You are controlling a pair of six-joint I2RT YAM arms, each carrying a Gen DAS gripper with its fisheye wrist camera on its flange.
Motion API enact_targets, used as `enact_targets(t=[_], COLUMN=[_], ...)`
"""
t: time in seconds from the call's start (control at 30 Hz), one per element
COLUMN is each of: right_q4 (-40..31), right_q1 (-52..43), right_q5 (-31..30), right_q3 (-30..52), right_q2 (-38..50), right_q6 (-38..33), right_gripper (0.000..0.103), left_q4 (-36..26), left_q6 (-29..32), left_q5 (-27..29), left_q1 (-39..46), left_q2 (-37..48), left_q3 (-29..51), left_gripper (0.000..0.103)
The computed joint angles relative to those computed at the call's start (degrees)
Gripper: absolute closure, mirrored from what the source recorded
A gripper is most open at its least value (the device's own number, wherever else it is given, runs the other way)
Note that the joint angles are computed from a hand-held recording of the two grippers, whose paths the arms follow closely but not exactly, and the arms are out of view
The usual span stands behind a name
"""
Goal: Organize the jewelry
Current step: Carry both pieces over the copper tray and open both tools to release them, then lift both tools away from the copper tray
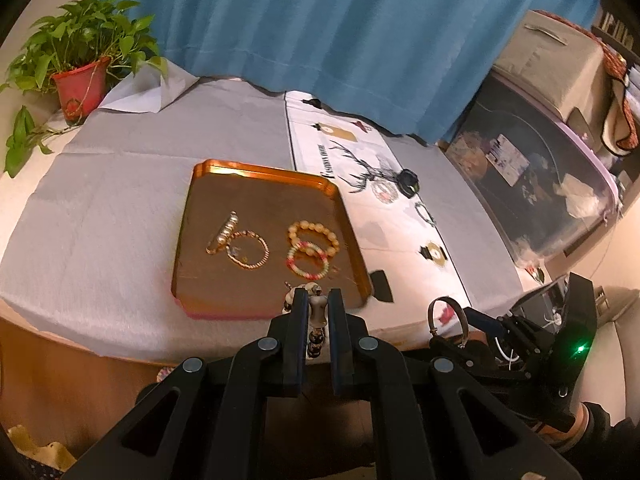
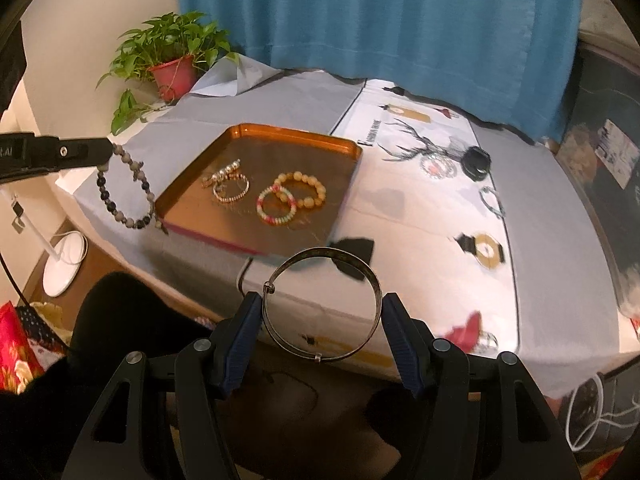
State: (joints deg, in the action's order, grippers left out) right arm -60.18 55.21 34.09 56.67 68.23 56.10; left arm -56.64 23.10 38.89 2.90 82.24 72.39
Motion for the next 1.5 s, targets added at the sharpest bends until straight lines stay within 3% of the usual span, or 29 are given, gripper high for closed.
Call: enact_targets(t=[0.23, 0.5, 0.7, 0.87, 0.93, 0.97, 1.0, 1.03, 1.1, 1.3, 1.5], right_q4=[15.2, 28.8, 34.7, 36.7, 36.6, 35.4, 34.7, 34.8, 35.3, 29.3, 16.5], right_q1=[-14.2, -25.9, -32.1, -35.0, -35.4, -35.2, -34.9, -34.5, -33.8, -26.2, -11.3], right_q5=[-6.5, -13.5, -17.7, -19.6, -20.2, -19.2, -17.9, -16.8, -16.6, -14.5, -7.5], right_q3=[0.2, 4.0, 9.7, 14.4, 15.9, 16.9, 17.0, 16.0, 12.3, -0.5, -5.0], right_q2=[5.3, 16.7, 27.5, 34.0, 36.0, 36.8, 37.0, 36.2, 32.9, 18.3, 6.0], right_q6=[-15.5, -27.2, -33.1, -36.2, -37.3, -37.5, -37.3, -37.0, -36.1, -26.8, -10.9], right_gripper=[0.041, 0.041, 0.041, 0.04, 0.038, 0.029, 0.019, 0.017, 0.017, 0.017, 0.017], left_q4=[6.3, 13.4, 13.6, 14.5, 14.6, 14.8, 15.7, 19.1, 22.4, 24.1, 18.9], left_q6=[-4.7, -10.2, -11.4, -11.5, -12.7, -13.6, -14.7, -16.2, -16.9, -14.0, -9.8], left_q5=[-2.8, -7.8, -11.0, -13.5, -16.2, -18.4, -20.0, -20.6, -20.6, -23.5, -20.5], left_q1=[-3.6, -8.7, -11.7, -13.3, -13.7, -13.8, -13.7, -13.0, -11.7, -7.6, -3.7], left_q2=[10.1, 23.4, 34.5, 39.4, 40.8, 40.8, 40.2, 37.8, 34.2, 18.8, 0.4], left_q3=[6.0, 16.9, 27.8, 32.3, 33.3, 33.1, 31.9, 27.8, 22.1, 2.4, -13.5], left_gripper=[0.096, 0.096, 0.096, 0.094, 0.074, 0.036, 0.008, 0.006, 0.006, 0.006, 0.006])
